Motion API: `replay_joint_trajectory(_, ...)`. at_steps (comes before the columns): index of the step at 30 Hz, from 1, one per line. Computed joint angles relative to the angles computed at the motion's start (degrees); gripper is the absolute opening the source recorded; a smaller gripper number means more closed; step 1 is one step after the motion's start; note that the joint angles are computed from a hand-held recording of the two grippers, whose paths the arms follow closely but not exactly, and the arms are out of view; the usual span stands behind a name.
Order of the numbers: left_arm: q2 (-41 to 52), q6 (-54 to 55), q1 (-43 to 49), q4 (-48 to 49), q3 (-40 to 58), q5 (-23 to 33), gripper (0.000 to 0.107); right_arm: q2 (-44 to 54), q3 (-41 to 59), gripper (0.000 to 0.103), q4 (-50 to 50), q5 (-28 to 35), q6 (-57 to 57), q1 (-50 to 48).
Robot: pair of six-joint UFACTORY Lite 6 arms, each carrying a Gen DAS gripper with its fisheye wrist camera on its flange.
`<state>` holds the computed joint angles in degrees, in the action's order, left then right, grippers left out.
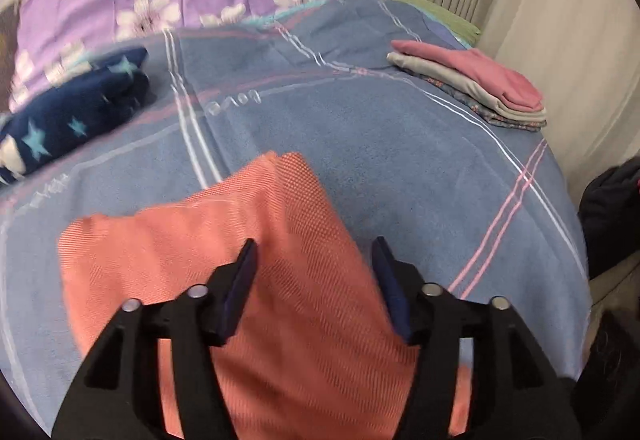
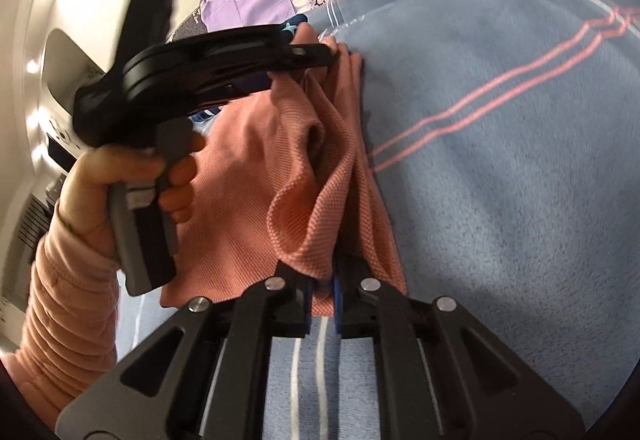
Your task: Fold small clothes
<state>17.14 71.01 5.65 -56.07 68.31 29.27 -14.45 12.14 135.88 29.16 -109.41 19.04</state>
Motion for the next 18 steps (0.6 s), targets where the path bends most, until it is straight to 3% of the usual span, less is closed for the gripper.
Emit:
replay_joint_trajectory(5,-19.5,17.8,7.1,-8.4,-19.1,-0.4,0.07,1.1,0.5,0.008,-3.3,1.6,2.1,-1.9)
replay_joint_trajectory(11,-42.8,33.5,26.5,-5.7,-42.0,10.0,0.079,1.5,1.3,0.008,-1.9,0.3,1.0,-1.2)
replay_joint_trajectory(15,-47.3,38.9,39.4,-0.1,-48.6,17.8,0.079,-0.2,1.6,0.012,-2.3,-2.3,2.4,-0.3)
replay_joint_trajectory(18,-49.6,42.7,42.6,-0.2,-52.2,17.5,0.079,-0.5,2.7,0.014,-0.4,-5.0,1.6,1.0)
